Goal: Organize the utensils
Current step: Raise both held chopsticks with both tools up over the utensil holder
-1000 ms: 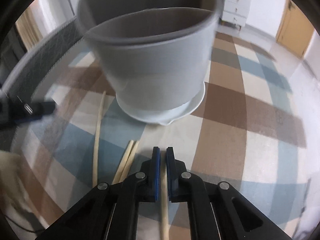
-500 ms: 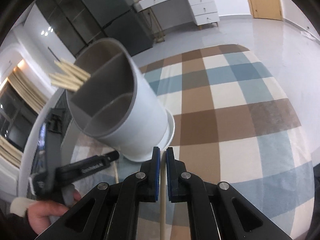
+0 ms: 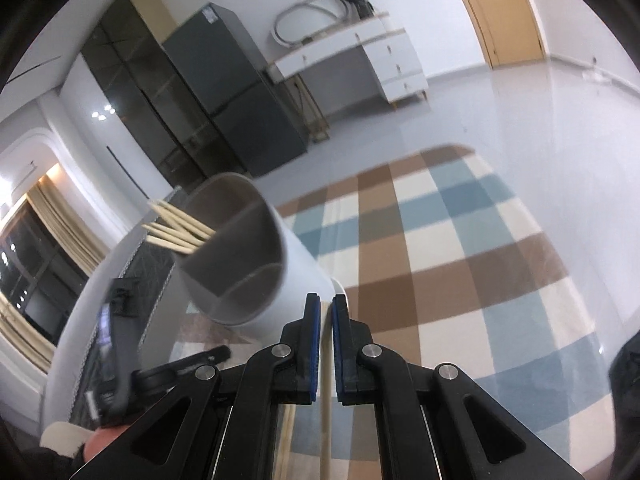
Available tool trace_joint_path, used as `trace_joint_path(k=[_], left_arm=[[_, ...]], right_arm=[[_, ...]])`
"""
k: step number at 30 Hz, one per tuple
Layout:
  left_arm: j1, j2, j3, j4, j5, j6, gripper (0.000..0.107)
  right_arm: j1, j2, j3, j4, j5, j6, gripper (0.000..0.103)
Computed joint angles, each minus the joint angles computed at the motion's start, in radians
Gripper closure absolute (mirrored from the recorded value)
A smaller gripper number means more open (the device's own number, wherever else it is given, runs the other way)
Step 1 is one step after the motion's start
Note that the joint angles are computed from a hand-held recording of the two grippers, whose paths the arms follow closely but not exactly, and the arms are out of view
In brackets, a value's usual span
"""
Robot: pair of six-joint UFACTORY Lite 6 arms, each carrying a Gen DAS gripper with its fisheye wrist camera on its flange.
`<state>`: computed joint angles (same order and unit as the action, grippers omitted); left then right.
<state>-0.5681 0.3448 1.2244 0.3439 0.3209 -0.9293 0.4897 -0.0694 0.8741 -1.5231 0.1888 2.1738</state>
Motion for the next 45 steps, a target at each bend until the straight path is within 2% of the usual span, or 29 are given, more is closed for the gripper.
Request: trace_joint_path(k=[4,7,8,11,18,25,30,34,38,45], left_arm=[[-0.019,-0.229,-0.174,0.198,-0.077,-0.197,0.106],[-0.048,-0.351,-0.232,0.282,-0.065,-0.29,0.106],[-0.037,-0.348,-0.229,0.284,-0.091,-0.263,0.106],[-0.046,-0.369,-0.219,0.271,-0.084,-0.229,0.107],[-0.053,-0.398,-0.209,0.157,-0.036,-0.056,0.107],[-0.06,-0.453,-0.224,0.03,-0.015,0.111,0.107],[-0.05,-0.489,-0.184,-0.156,0.013,0.322,0.107],[-0.028,-0.482,-0.083,-0.311,0.05,0.484,0.107],[0.021,-0.391,0.129,-0.488,0.123,0.639,0.107],[0.091,-0.146,0.545,-0.625,0.211,0.768,0.107]], right_arm=[[0.095,-0.056,-0.011,-0.025,0.108,0.008,0.098],[0.172,-0.101,-0.038,-0.06,0.185,0.071,0.098],[0.192,-0.105,-0.038,-0.053,0.203,0.068,0.098],[0.256,-0.115,-0.027,-0.014,0.272,0.037,0.098],[0.38,-0.17,-0.002,0.055,0.431,-0.036,0.098],[0.418,-0.225,0.007,0.098,0.51,-0.075,0.098],[0.392,-0.223,0.049,0.108,0.5,-0.127,0.098],[0.327,-0.176,0.155,0.074,0.444,-0.194,0.098],[0.249,-0.083,0.324,0.044,0.36,-0.285,0.098],[0.083,0.191,0.707,0.093,0.162,-0.454,0.098]])
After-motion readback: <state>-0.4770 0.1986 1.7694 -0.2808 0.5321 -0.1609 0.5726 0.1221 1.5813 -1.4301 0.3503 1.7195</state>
